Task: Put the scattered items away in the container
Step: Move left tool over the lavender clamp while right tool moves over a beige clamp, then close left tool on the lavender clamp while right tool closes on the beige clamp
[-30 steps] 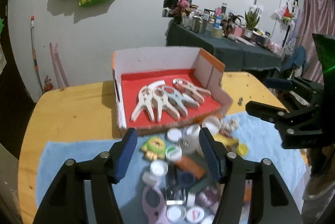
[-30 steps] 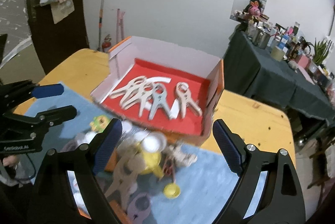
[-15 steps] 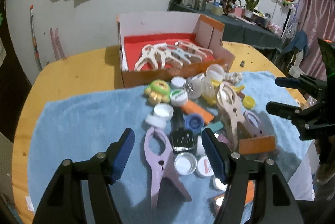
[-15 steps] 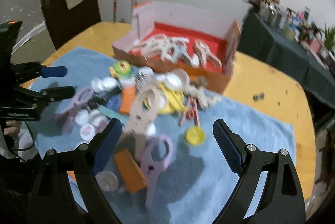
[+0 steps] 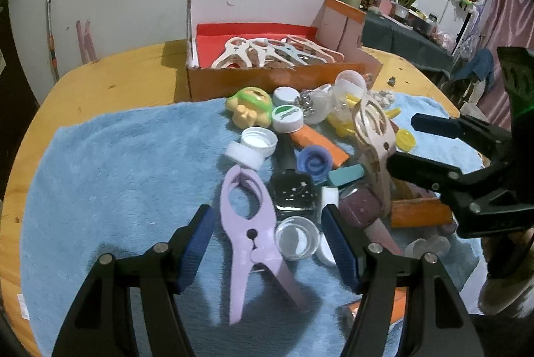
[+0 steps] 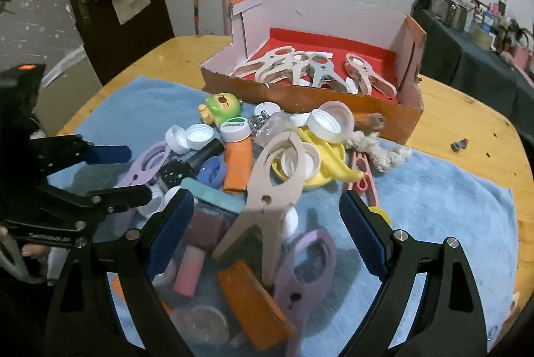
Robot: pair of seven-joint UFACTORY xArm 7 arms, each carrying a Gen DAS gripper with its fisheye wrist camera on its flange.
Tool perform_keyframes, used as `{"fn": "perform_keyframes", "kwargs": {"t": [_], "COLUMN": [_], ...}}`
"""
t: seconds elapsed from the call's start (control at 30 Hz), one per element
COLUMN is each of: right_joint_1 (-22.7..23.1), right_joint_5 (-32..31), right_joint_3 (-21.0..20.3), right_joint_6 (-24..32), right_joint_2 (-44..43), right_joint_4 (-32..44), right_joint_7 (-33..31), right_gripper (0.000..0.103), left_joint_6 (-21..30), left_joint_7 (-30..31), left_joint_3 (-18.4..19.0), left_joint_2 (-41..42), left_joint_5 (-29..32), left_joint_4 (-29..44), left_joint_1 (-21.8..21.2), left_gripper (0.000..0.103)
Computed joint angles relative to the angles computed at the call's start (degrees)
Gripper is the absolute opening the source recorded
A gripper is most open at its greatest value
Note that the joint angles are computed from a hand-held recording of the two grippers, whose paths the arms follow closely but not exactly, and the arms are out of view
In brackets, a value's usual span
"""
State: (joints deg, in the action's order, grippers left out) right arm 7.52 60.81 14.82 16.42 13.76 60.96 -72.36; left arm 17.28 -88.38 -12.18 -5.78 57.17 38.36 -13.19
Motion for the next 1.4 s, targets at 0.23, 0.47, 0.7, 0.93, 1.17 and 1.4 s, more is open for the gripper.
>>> {"fn": "perform_keyframes", "kwargs": {"t": [0.23, 0.47, 0.7, 0.93, 1.17, 1.4], "right_joint_1": [0.8, -1.1, -2.3, -3.0, -3.5, -5.5], "right_joint_5": [-1.6, -4.3, -4.0, -7.5, -15.3, -21.7], "right_joint_3": [1.1, 3.9, 5.2, 5.4, 6.1, 8.4], "right_joint_6": [-5.9, -8.5, -9.4, -10.8, -13.3, -14.6], "right_joint_2": [1.4, 1.9, 2.1, 3.2, 4.2, 4.3], "right_joint_4": [-0.5, -1.7, -1.7, -1.2, -2.0, -3.2], "right_joint_7": [2.7, 5.5, 6.2, 10.4, 16.7, 21.8], "right_gripper": [0.089, 0.089, 0.089, 0.089, 0.087, 0.068], "left_joint_6": [-3.2, -4.7, -5.3, -5.5, -4.8, -4.8], "left_joint_7": [3.2, 5.4, 6.4, 6.8, 6.9, 6.6], "left_joint_3": [1.0, 1.4, 1.8, 1.9, 1.6, 1.4], "left_joint_2": [0.9, 1.7, 2.3, 2.0, 1.7, 1.5], "left_joint_5": [-2.6, -3.8, -4.2, -4.1, -4.2, -3.8], "left_joint_4": [-1.1, -1.6, -1.5, -2.0, -2.1, -2.4], "left_joint_1": [0.8, 0.8, 0.8, 0.9, 0.9, 1.2], "left_gripper": [0.068, 0.064, 0.063, 0.060, 0.053, 0.050]}}
